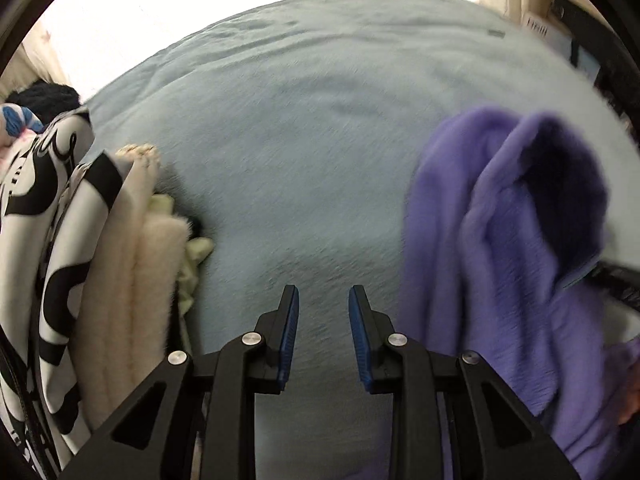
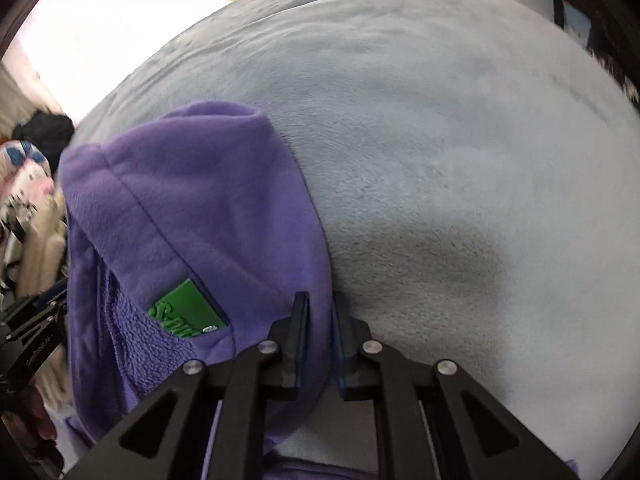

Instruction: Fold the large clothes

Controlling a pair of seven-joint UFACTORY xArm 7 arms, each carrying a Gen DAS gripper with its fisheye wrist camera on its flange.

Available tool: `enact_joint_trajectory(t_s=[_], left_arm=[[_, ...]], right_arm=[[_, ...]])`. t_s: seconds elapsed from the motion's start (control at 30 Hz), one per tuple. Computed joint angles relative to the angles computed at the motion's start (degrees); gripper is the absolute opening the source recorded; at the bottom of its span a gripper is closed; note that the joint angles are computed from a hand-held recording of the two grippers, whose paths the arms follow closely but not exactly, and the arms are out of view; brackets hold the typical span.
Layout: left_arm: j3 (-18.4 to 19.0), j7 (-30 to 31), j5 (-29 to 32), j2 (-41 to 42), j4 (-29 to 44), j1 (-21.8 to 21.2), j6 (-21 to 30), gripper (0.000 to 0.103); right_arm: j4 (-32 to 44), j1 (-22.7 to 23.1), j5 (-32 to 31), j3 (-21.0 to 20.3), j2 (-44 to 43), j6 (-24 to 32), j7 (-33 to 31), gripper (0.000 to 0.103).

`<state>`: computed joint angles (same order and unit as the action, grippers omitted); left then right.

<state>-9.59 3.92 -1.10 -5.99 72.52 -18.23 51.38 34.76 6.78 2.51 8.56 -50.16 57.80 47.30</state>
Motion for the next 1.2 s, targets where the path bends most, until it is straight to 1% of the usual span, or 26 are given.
enact_joint_trajectory(t_s=[0.07,0.23,0.37,0.4,0.5,0.67,0.83,0.87,0.97,1.1,1.2], left_arm=[[0.26,1.86,-2.57,0.42,1.04,-0.29,0.16,0.025],[-0.58,2.81,-3.23,2.28,3.08,-1.30,1.24,0.023],[-0.89,3.69,-8.01,3.63,4.72,-2.29,3.34,0.016],[-0.97,4.67,-9.72,3.93,5.26,-2.59,4.18,0.016],[-1.22,7.50,-11.79,3.93,5.13,-3.21,4.31,0.016],[-0.96,7.39,-12.08,3.47,3.90,-3.27,4.49,0.016],[-0.19,8.64,-15.72,4.38,4.40,-2.40,5.64,0.016],[-0.18,8.85,-15.98,4.55,4.59,-2.30,5.85,0.017],[-0.18,9.20,-16.47,4.53,4.75,-2.07,6.31,0.024],[0.01,9.58,-18.43,5.19,4.78,-1.71,6.10,0.027],[-0.33,8.70,-18.43,6.54,5.50,-1.81,6.02,0.027]], right_arm=[[-1.71,0.35,0.85,-0.67,-1.40,-1.44,0.02,0.009],[-2.75,0.56,1.95,-1.55,-2.63,-2.60,-0.40,0.009],[-3.84,0.57,2.77,-2.23,-3.43,-3.75,-1.10,0.009],[-4.01,0.58,2.89,-2.27,-3.58,-3.91,-1.27,0.009],[-4.76,0.53,3.28,-2.60,-4.17,-4.52,-1.89,0.009],[-5.07,0.36,3.42,-2.62,-4.23,-5.16,-2.79,0.009],[-5.01,0.22,2.90,-2.06,-4.15,-5.18,-3.32,0.009],[-5.02,0.21,2.86,-2.02,-4.12,-5.25,-3.37,0.009],[-5.40,0.30,3.09,-2.10,-4.48,-5.68,-3.35,0.009],[-6.08,0.45,3.44,-2.39,-5.14,-6.20,-3.53,0.009],[-6.01,0.33,3.27,-2.20,-5.03,-6.12,-3.62,0.009]])
